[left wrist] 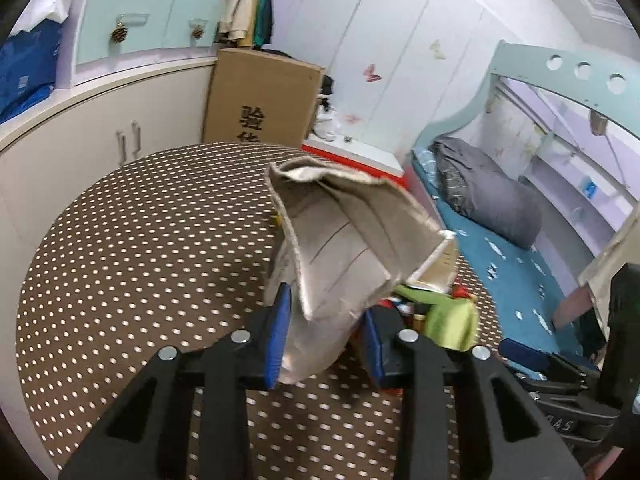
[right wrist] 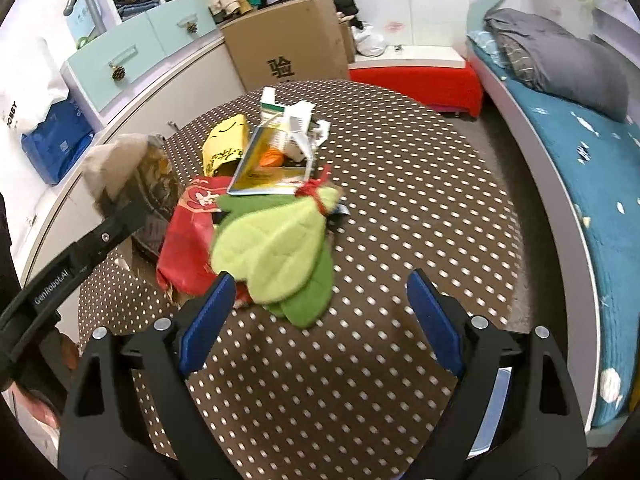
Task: Collect trash
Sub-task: 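Grasp the brown paper bag with the left tool while the right tool grasps the green cloth, then carry the paper bag and green cloth with both tools over the basin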
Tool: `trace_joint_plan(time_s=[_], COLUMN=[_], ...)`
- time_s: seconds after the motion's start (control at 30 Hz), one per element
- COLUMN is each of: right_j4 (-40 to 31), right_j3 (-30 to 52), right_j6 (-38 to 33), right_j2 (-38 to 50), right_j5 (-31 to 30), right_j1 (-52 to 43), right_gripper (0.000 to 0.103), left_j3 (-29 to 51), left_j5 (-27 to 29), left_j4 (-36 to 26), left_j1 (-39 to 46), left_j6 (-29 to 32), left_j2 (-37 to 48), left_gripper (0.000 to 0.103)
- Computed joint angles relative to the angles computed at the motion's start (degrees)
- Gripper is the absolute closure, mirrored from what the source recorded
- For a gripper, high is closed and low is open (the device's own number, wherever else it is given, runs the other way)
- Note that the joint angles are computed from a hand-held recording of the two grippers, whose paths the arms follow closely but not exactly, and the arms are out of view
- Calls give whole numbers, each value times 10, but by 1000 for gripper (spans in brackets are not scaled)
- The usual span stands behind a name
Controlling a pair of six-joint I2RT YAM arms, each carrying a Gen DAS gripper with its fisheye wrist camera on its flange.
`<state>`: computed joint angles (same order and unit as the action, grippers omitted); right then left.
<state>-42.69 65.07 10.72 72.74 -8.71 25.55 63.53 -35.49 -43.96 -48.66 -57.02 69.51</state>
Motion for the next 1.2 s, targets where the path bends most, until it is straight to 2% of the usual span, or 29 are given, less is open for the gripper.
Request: trace_joint_plan(time_s=[0.07,0.13,0.17,0.2,0.23,0.27,0.3,0.33,0.4,0.43,0.5,0.53,0.67,1.03,1.2], right_j4=[6,15,18,24,31,42,51,56,51,53,50,48,33,-2,-28], right_j3=[14,23,27,27,25,20,13,8,5,0,-5,-8,-19,-35,-34], right_j6=[1,2,3,6,8,12,15,15,16,17,19,19,12,10,-12], right_j2=[25,47,55,59,61,58,52,46,40,33,19,12,-27,-104,-124], right_j5=[-7,-21,-28,-37,-47,-56,-65,-78,-90,-86,-70,-73,-76,-73,-82], right_j1=[7,7,5,2,-2,-5,-9,-13,-16,-16,-14,-17,-29,-65,-72], right_gripper=[17,17,17,17,18,29,41,63,70,77,82,87,98,101,101], left_j3=[-2,-24,-34,-42,-46,-49,-58,-64,-66,-65,-59,-57,-42,14,32], left_j5=[5,32,45,53,46,46,54,54,42,30,16,10,-31,-124,-148], left_j4=[-7,22,36,44,43,44,52,56,49,39,26,20,-13,-109,-140], left_j1=[19,45,55,65,68,71,73,71,62,51,40,32,-8,-113,-151], left_j6=[-4,16,23,25,26,34,41,41,41,35,27,22,-7,-81,-110], left_j2=[5,-4,-9,-11,-11,-14,-22,-29,-35,-36,-35,-36,-32,-19,-10], left_gripper=[54,57,74,85,88,95,95,96,97,97,97,97,98,98,97])
